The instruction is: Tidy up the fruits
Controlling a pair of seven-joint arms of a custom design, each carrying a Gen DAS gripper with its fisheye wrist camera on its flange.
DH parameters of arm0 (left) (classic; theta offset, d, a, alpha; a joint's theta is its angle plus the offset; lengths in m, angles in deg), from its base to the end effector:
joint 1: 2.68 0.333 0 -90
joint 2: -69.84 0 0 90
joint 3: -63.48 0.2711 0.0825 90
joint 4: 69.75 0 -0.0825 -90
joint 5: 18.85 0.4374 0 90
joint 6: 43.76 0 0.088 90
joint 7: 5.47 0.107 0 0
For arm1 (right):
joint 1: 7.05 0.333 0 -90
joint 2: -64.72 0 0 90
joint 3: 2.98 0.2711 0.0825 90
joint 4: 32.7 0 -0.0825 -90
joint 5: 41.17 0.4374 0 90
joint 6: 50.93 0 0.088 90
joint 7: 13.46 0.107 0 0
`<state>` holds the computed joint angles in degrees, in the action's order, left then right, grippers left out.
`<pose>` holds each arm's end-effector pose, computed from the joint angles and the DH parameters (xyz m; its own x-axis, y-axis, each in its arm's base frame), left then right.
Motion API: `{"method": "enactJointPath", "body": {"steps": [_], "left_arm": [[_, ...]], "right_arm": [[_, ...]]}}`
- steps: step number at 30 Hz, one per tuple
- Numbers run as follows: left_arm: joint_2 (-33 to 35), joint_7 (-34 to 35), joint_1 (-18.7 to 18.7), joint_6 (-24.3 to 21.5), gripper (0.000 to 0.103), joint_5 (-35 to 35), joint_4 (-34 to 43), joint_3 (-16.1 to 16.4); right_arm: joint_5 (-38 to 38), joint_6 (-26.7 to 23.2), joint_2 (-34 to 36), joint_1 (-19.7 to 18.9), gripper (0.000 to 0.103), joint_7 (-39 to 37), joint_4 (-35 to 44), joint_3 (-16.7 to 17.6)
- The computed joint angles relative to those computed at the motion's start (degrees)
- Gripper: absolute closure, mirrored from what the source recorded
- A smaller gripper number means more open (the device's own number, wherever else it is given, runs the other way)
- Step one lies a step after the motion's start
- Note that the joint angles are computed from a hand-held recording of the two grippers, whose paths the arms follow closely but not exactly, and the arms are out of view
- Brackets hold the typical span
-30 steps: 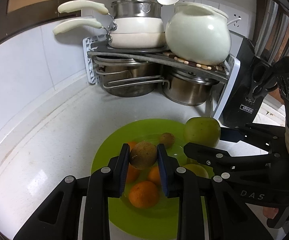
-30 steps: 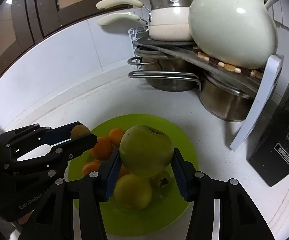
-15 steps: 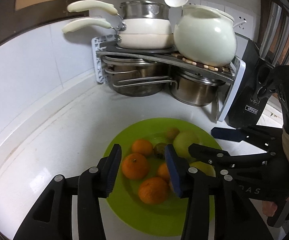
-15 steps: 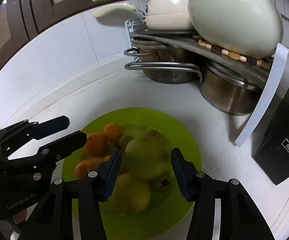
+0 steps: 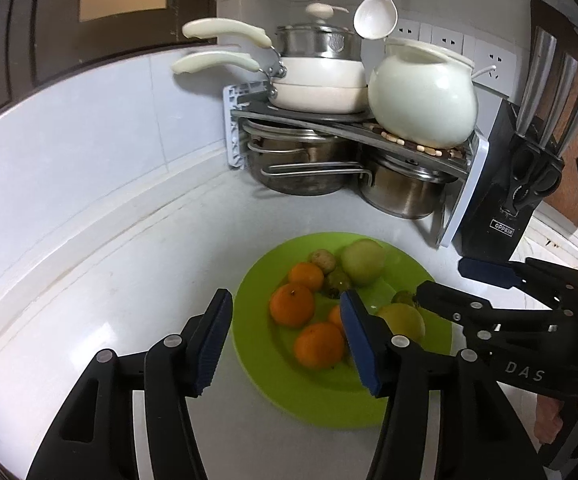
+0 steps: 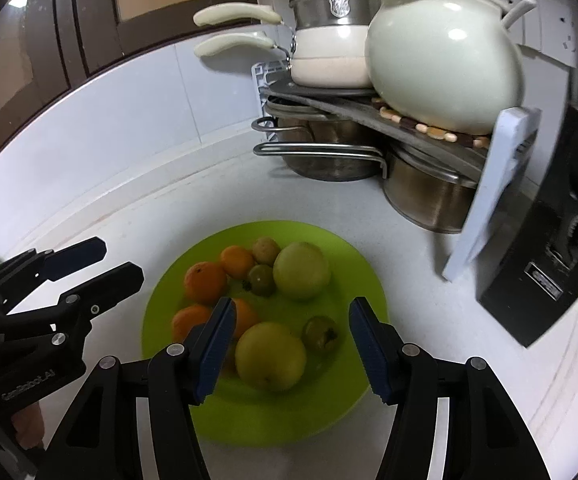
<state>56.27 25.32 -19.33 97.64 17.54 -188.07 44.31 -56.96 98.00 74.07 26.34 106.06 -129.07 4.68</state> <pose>0.4776 -0.3597 0.5423 0.0020 -0.9997 0.0225 -0.6621 -0.0182 -0.7492 0.5323 0.4635 0.5306 0.4031 -0.9079 -0.1151 -0.6876 -0.2175 -0.6927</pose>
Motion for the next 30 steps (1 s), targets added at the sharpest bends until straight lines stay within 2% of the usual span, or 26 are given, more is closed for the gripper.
{"method": "enactJointPath", "body": {"steps": [6,10,13,18,21,24,30], "left_arm": [[-4.6,-1.0,-0.4,-1.5,0.041,0.7,-2.8,-1.0],[-8.2,-1.3,-0.4,-1.7,0.034,1.3,-5.2,-1.8],[-12.3,-2.0,-0.3,-1.0,0.022,2.0,-8.2,-2.5],[-17.2,-2.4,-0.1,0.1,0.012,3.2,-11.7,-4.0],[-20.3,-4.3,0.5,0.6,0.007,4.5,-13.8,-5.7],[-22.4,-5.2,0.3,-1.7,0.003,4.7,-14.4,-7.3],[-26.2,-8.5,-2.0,-6.6,0.0,3.3,-15.3,-10.1]], "right_arm": [[-4.0,1.1,-5.3,0.2,0.038,4.7,-4.9,0.7],[-7.8,1.6,-8.9,-0.5,0.035,9.6,-8.2,2.2],[-12.8,1.7,-12.0,-1.3,0.031,15.8,-11.0,3.9],[-19.6,0.6,-18.4,-3.5,0.024,26.7,-16.7,7.6],[-20.7,-0.2,-21.9,-4.9,0.024,29.9,-19.7,9.6],[-21.0,-1.0,-26.0,-6.2,0.024,32.1,-22.9,11.6],[-18.5,-0.4,-34.4,-8.0,0.019,31.0,-29.4,14.4]]}}
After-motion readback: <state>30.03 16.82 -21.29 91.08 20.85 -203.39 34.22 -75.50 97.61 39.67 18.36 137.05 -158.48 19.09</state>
